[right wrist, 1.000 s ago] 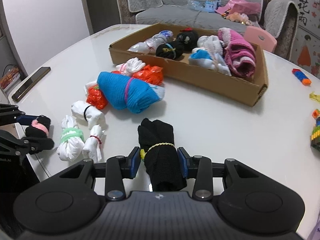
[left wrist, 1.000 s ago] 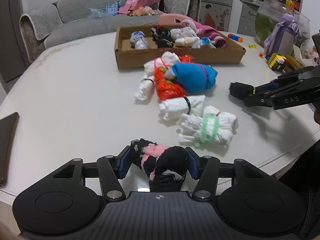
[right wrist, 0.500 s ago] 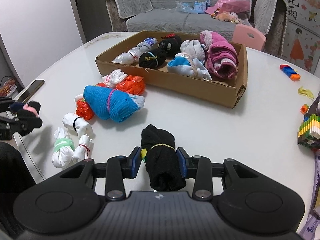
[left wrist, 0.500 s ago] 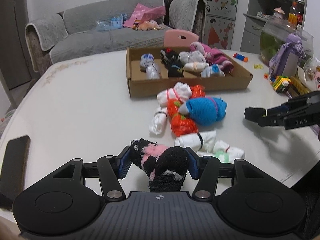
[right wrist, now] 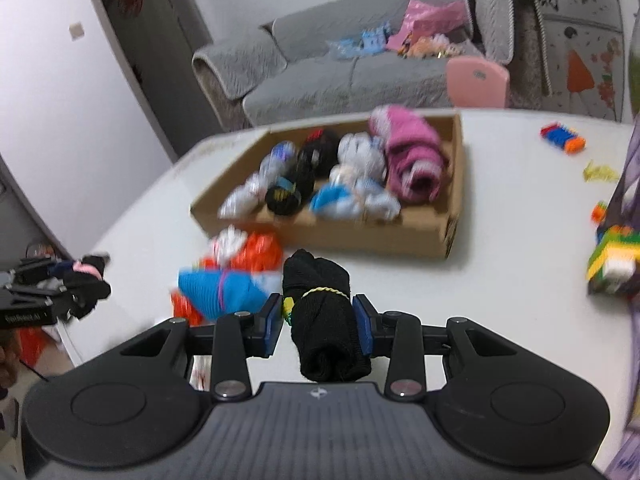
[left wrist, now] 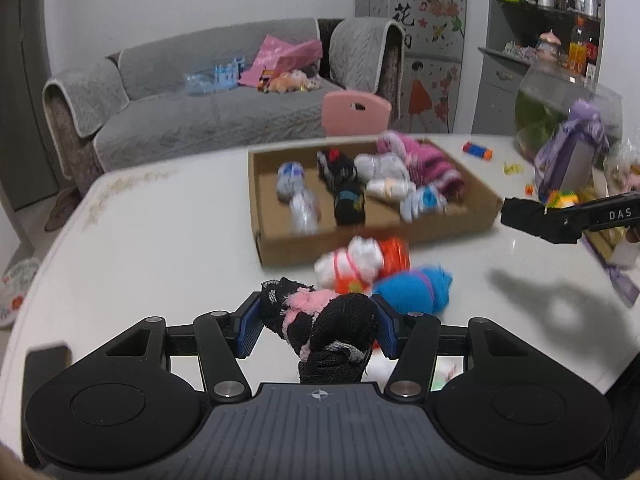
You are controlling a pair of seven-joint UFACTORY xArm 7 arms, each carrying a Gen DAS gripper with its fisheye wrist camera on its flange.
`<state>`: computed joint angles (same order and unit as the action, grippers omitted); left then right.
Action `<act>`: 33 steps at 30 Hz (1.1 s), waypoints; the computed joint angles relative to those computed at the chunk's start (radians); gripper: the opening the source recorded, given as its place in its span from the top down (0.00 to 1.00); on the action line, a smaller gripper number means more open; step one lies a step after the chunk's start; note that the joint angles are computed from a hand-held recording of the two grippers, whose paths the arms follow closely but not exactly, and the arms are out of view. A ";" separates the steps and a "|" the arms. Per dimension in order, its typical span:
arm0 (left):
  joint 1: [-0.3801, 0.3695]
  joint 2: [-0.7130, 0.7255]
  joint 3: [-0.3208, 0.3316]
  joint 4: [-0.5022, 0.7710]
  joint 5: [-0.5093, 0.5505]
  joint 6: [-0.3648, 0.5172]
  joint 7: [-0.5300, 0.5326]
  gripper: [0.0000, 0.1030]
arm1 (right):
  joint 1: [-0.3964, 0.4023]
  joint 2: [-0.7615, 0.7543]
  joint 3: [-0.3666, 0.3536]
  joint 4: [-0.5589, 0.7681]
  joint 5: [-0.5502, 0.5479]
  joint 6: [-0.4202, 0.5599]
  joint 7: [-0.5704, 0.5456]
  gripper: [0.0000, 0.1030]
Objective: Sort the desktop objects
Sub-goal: 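Carry both bundles into the cardboard tray and open both tools to release them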
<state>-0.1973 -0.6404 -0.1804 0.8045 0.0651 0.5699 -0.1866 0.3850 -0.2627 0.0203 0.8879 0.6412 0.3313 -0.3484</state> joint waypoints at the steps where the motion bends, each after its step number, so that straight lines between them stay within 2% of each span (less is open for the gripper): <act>1: 0.004 0.022 0.002 0.025 0.003 -0.006 0.004 0.40 | -0.003 0.006 -0.004 0.017 0.000 -0.004 0.000 0.67; 5: 0.027 0.149 0.003 0.158 0.027 -0.024 0.016 0.40 | -0.024 0.059 -0.002 0.115 -0.024 -0.014 0.007 0.67; 7: 0.039 0.217 -0.003 0.228 0.049 -0.033 0.017 0.40 | -0.029 0.108 -0.006 0.189 0.000 -0.001 -0.007 0.67; 12: 0.019 0.422 0.028 0.431 0.019 -0.029 0.040 0.39 | -0.081 0.249 0.049 0.371 -0.036 0.021 0.024 0.67; 15: 0.000 0.534 0.055 0.535 -0.042 -0.024 0.066 0.39 | -0.107 0.333 0.088 0.466 -0.103 0.039 0.068 0.67; 22: -0.001 0.774 0.083 0.760 -0.049 -0.001 0.069 0.39 | -0.128 0.505 0.129 0.657 -0.271 0.100 0.185 0.67; 28: -0.017 0.943 0.110 0.915 0.007 0.020 0.068 0.39 | -0.107 0.655 0.118 0.830 -0.422 0.154 0.303 0.66; 33: -0.025 1.027 0.137 0.982 0.037 0.015 0.052 0.39 | -0.101 0.740 0.123 0.916 -0.481 0.174 0.339 0.67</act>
<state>-0.2225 0.3865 -0.0435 1.7869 0.1024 0.5848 -0.1342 0.2836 0.4777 0.1432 1.8039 0.1599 0.5057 -0.0099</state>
